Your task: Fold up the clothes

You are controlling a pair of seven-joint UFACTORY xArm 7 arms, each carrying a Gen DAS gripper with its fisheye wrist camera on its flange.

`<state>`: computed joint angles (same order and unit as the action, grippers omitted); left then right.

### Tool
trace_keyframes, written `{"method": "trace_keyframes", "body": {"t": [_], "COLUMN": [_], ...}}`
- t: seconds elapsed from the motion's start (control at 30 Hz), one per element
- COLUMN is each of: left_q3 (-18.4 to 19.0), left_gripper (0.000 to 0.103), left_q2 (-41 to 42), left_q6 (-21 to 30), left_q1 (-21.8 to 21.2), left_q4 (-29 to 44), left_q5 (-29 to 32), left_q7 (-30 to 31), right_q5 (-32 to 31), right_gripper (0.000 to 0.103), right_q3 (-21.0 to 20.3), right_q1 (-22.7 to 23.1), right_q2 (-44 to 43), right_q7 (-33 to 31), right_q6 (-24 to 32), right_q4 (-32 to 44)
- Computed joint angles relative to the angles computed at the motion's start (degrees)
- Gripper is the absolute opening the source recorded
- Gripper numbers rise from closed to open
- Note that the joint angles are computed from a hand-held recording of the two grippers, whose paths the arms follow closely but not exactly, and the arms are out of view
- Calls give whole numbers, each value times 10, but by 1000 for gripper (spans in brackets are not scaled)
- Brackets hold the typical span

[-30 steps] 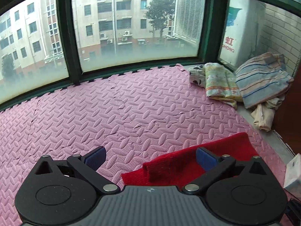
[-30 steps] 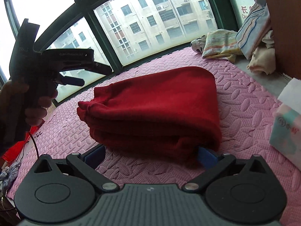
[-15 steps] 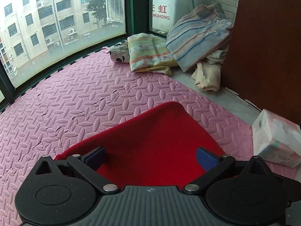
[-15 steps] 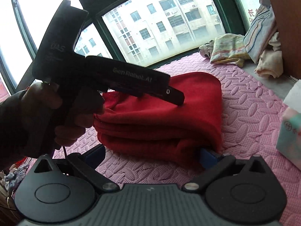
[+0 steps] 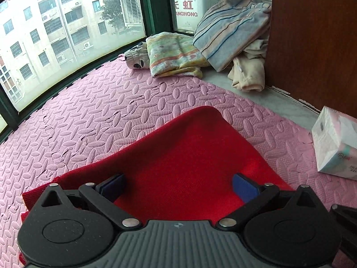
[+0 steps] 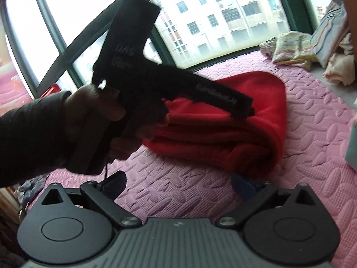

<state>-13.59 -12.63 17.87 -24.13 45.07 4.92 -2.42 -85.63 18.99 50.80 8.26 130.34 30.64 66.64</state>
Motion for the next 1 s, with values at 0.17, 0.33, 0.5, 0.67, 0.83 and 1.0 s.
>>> {"method": "trace_keyframes", "body": {"t": [0.17, 0.33, 0.5, 0.67, 0.83, 1.0], "left_q3": [13, 10, 11, 13, 8, 9], "left_gripper": [103, 103, 103, 103, 103, 103], "left_q2": [-2, 0, 1, 2, 4, 6], "left_q6": [-4, -1, -2, 1, 2, 4], "left_q1": [-12, -9, -10, -11, -7, -6], "left_q4": [-3, 0, 0, 3, 4, 7], "left_q5": [-26, -31, -39, -47, -40, -40], "left_q7": [28, 31, 40, 45, 36, 31], "right_q5": [43, 83, 30, 18, 5, -19], "right_gripper": [97, 98, 103, 103, 103, 103], "right_q3": [5, 3, -7, -8, -8, -8], "right_q1": [16, 10, 12, 3, 7, -1], "right_q2": [-6, -1, 7, 6, 15, 5], "right_q7": [-30, -54, 12, 17, 42, 55], "right_q6": [74, 87, 81, 60, 76, 40], "right_q4": [5, 9, 13, 10, 20, 8]}}
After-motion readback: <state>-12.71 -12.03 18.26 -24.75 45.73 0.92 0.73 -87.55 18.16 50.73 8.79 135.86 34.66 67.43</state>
